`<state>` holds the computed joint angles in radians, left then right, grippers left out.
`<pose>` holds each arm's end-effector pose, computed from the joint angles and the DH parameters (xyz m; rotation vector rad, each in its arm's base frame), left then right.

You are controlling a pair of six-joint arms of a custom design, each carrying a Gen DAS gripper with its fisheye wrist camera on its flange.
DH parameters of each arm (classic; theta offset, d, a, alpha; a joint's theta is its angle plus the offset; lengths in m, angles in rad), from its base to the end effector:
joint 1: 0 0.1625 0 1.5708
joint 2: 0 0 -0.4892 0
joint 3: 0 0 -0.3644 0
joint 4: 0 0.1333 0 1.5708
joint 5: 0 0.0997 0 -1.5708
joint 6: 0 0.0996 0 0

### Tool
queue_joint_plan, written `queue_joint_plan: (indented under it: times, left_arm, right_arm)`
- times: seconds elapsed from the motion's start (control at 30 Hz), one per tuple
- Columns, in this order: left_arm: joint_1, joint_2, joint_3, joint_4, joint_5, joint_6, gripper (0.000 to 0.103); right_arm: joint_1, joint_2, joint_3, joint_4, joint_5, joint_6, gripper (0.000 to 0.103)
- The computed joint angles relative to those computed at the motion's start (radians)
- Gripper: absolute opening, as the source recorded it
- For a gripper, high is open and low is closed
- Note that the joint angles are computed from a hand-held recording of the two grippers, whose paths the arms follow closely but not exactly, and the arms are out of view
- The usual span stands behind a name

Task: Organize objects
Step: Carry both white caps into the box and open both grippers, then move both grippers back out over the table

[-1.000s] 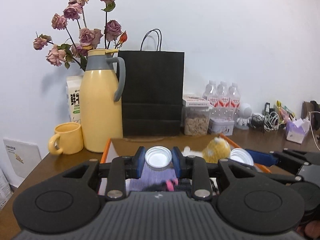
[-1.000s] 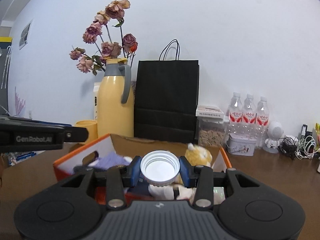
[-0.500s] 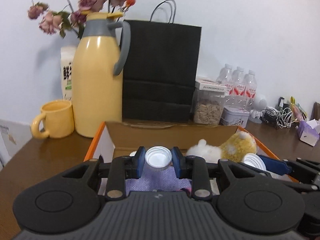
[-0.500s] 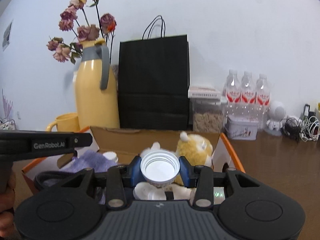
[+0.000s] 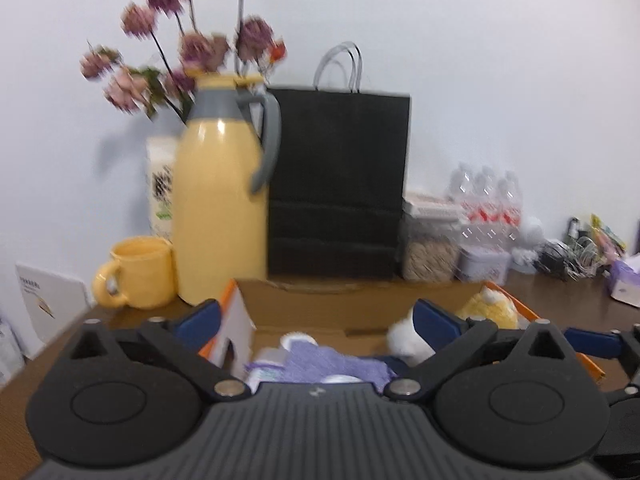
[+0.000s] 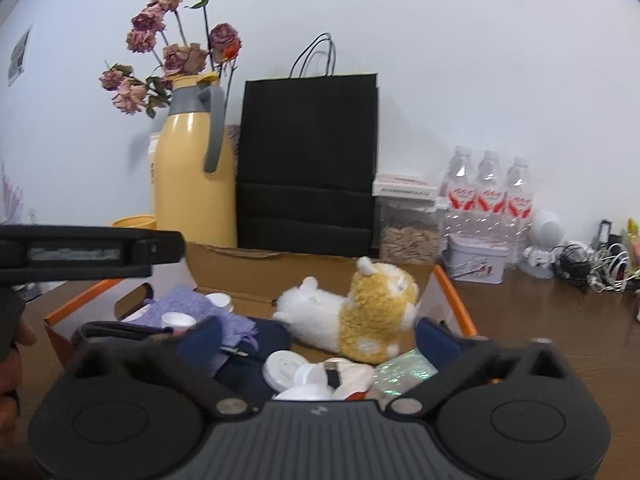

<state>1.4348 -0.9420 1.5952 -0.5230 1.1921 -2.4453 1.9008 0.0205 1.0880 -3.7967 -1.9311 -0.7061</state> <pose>0.0796 -0.6729 0.2258 0.4870 1.9111 -1.5372 0.3453 -0.7052 -0.1249 0.9016 -2.1049 1.3198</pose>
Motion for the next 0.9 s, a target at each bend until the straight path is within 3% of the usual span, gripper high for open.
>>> queue_joint_plan:
  times: [0.37,0.9]
  left_arm:
    - [0.001,0.001,0.003,0.003,-0.009,-0.007,0.103]
    - [0.011,-0.039,0.077,-0.025,0.038,0.005,0.103]
  right_arm:
    - [-0.001,-0.013,0.028,-0.009,0.012,0.005,0.103]
    - [-0.007,-0.050,0.119,-0.077,0.037,-0.006,0.103]
